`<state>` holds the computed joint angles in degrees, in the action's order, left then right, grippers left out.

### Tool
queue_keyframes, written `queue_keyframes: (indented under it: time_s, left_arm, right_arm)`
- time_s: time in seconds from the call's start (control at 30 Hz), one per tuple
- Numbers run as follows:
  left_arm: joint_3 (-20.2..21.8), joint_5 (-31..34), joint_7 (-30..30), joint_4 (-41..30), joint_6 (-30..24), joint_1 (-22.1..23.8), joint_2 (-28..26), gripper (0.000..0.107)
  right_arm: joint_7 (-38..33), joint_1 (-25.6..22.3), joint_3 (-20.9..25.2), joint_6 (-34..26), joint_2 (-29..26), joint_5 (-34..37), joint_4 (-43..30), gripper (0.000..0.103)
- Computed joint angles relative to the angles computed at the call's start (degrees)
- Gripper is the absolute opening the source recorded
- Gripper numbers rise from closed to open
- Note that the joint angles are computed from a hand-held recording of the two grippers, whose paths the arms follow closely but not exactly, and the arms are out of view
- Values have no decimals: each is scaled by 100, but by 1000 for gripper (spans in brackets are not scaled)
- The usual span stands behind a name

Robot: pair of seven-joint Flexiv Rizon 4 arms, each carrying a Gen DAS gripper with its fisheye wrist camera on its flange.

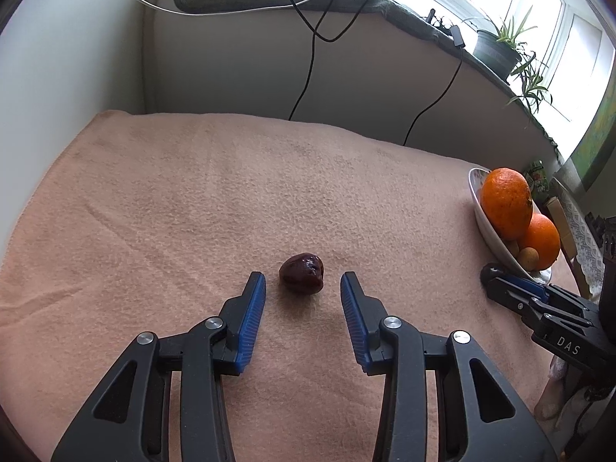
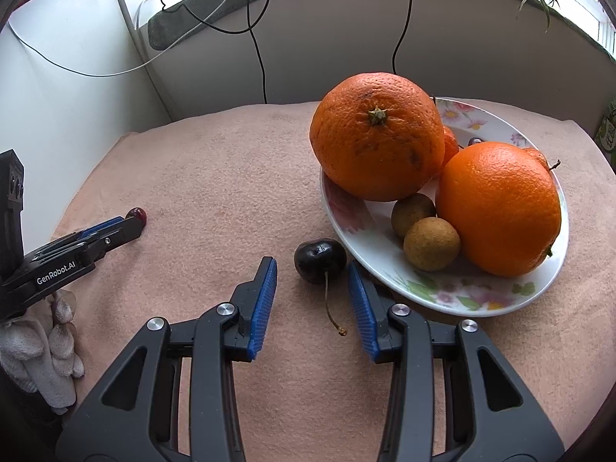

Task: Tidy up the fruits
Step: 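Move the left tool to a dark red cherry while the right tool approaches a dark cherry, then close the left tool on the red cherry while the right tool closes on the dark cherry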

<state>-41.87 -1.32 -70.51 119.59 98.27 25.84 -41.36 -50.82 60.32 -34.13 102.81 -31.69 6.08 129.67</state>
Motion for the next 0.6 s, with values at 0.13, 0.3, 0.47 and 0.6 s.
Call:
queue_keyframes:
  time_s: [0.13,0.3,0.47,0.6]
  left_arm:
    - [80,-56,-10,-68,-67,-104,17,39]
    - [230,-159,73,-179,-174,-284,52,39]
    - [317,-254,86,-177,-104,-373,63,28]
    - [380,-230,61,-165,-30,-448,80,23]
  right_arm:
    - [16,-26,19,5,-40,-7,-53,38]
    - [20,-132,118,37,-60,6,-108,36]
    - [-1,-214,206,77,-65,25,-107,30]
    - [-54,-335,349,183,-62,76,-113,29]
